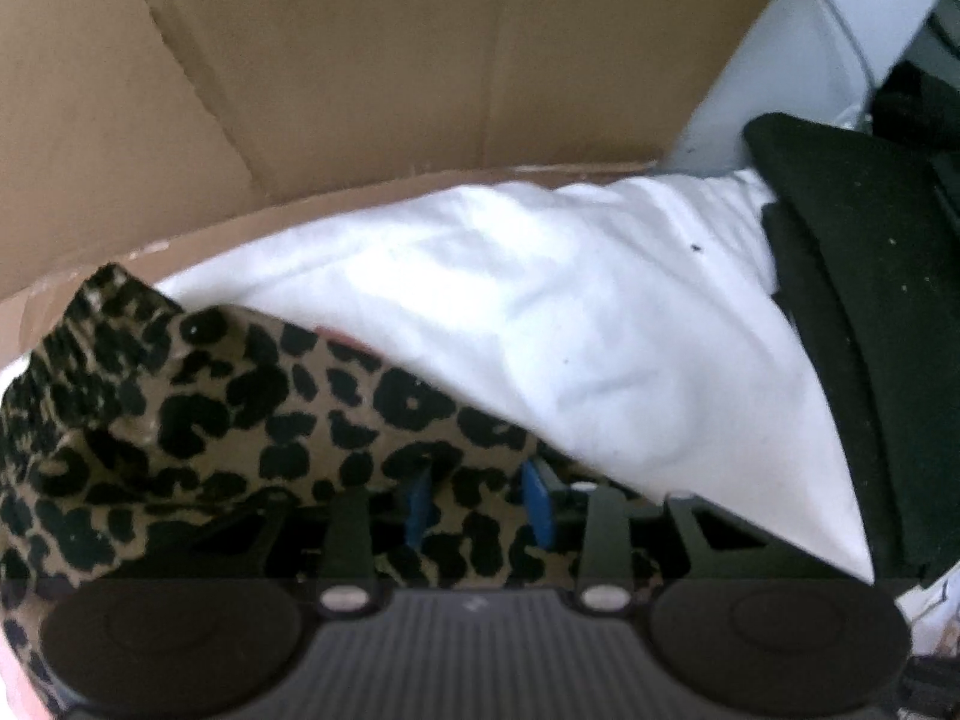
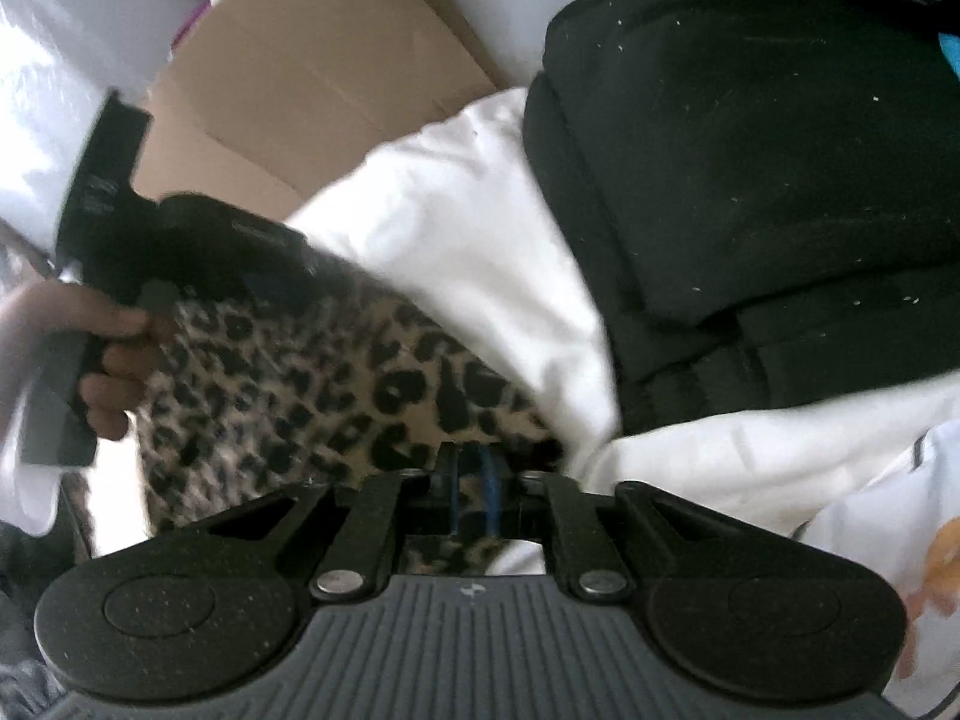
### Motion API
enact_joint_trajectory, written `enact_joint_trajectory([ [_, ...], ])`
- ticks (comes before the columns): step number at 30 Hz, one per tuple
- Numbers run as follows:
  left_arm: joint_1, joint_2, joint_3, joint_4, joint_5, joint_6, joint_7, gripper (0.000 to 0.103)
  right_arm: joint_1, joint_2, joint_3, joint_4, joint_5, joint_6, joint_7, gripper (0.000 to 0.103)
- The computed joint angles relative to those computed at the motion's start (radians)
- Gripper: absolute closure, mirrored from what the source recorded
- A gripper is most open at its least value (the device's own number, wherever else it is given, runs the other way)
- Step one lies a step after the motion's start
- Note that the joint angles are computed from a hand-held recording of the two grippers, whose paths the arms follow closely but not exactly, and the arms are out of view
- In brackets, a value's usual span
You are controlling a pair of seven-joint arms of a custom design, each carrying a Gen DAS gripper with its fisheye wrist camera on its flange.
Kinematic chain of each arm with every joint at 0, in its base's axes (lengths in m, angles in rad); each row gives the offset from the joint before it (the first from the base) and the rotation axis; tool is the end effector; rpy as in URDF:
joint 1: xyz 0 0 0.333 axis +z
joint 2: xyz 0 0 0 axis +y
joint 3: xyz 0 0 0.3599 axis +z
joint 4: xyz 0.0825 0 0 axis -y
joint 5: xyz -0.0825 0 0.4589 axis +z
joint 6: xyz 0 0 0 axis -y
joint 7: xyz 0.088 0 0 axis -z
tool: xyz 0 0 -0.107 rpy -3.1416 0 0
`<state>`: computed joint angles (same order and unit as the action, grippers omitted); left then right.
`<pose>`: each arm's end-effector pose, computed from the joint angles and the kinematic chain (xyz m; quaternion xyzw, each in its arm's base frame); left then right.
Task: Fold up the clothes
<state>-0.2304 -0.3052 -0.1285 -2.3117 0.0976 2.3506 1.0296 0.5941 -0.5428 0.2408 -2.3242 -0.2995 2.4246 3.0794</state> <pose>0.5055 -0.1921 0.5098 -0.7377 0.6509 -0.1401 0.1118 0.3150 0.3760 0.6275 -0.4759 0.8051 -0.0645 0.3480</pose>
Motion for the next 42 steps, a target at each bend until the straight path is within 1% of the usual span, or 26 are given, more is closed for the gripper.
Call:
enact_joint_trajectory([
  [2, 0.001, -0.036, 0.002, -0.036, -0.002, 0.033, -0.011, 0.066, 0.012, -0.011, -0.014, -0.016, 0.021, 0.007, -0.011, 0.091],
  [4, -0.006, -0.074, 0.005, -0.063, 0.004, 0.032, -0.003, 0.066, 0.021, -0.016, -0.023, -0.017, 0.042, -0.002, -0.023, 0.091],
  [7, -0.022, -0.138, 0.021, -0.111, 0.001, 0.034, 0.021, 0.066, 0.017, -0.001, -0.013, 0.022, 0.039, -0.064, -0.05, 0.09],
  [9, -0.023, -0.185, 0.03, -0.14, 0.013, 0.028, 0.028, 0.066, 0.009, 0.009, -0.002, 0.046, 0.026, -0.09, -0.055, 0.089],
  [10, -0.024, -0.21, 0.034, -0.154, 0.019, 0.025, 0.034, 0.066, 0.004, 0.013, 0.004, 0.056, 0.018, -0.099, -0.054, 0.086],
  [11, -0.023, -0.233, 0.039, -0.168, 0.027, 0.023, 0.037, 0.066, 0.0, 0.017, 0.009, 0.064, 0.01, -0.103, -0.052, 0.08],
  [13, -0.019, -0.277, 0.045, -0.19, 0.046, 0.011, 0.042, 0.066, -0.005, 0.03, 0.017, 0.082, -0.007, -0.111, -0.054, 0.076],
  [16, -0.015, -0.334, 0.056, -0.218, 0.07, -0.013, 0.051, 0.066, -0.006, 0.059, 0.024, 0.112, -0.024, -0.128, -0.07, 0.076],
  [20, -0.006, -0.387, 0.064, -0.251, 0.106, -0.044, 0.066, 0.066, 0.001, 0.089, 0.021, 0.138, -0.028, -0.122, -0.096, 0.075],
  [23, 0.002, -0.398, 0.073, -0.263, 0.108, -0.065, 0.06, 0.066, 0.003, 0.105, 0.023, 0.151, -0.027, -0.126, -0.103, 0.075],
  [26, 0.005, -0.402, 0.064, -0.276, 0.124, -0.058, 0.053, 0.065, 0.005, 0.114, 0.024, 0.158, -0.025, -0.139, -0.105, 0.075],
  [28, 0.002, -0.392, 0.064, -0.284, 0.124, -0.047, 0.046, 0.062, 0.006, 0.116, 0.026, 0.161, -0.023, -0.164, -0.108, 0.075],
  [30, 0.003, -0.376, 0.065, -0.291, 0.125, -0.039, 0.04, 0.062, 0.007, 0.117, 0.027, 0.164, -0.02, -0.195, -0.108, 0.075],
  [32, 0.004, -0.362, 0.076, -0.301, 0.116, -0.028, 0.042, 0.062, 0.011, 0.109, 0.025, 0.153, -0.013, -0.199, -0.105, 0.075],
  [38, 0.004, -0.362, 0.088, -0.286, 0.09, -0.043, 0.053, 0.062, 0.016, 0.1, 0.022, 0.142, -0.01, -0.198, -0.117, 0.075],
  [42, 0.009, -0.389, 0.085, -0.266, 0.096, -0.07, 0.069, 0.062, 0.015, 0.1, 0.022, 0.143, -0.007, -0.196, -0.112, 0.076],
])
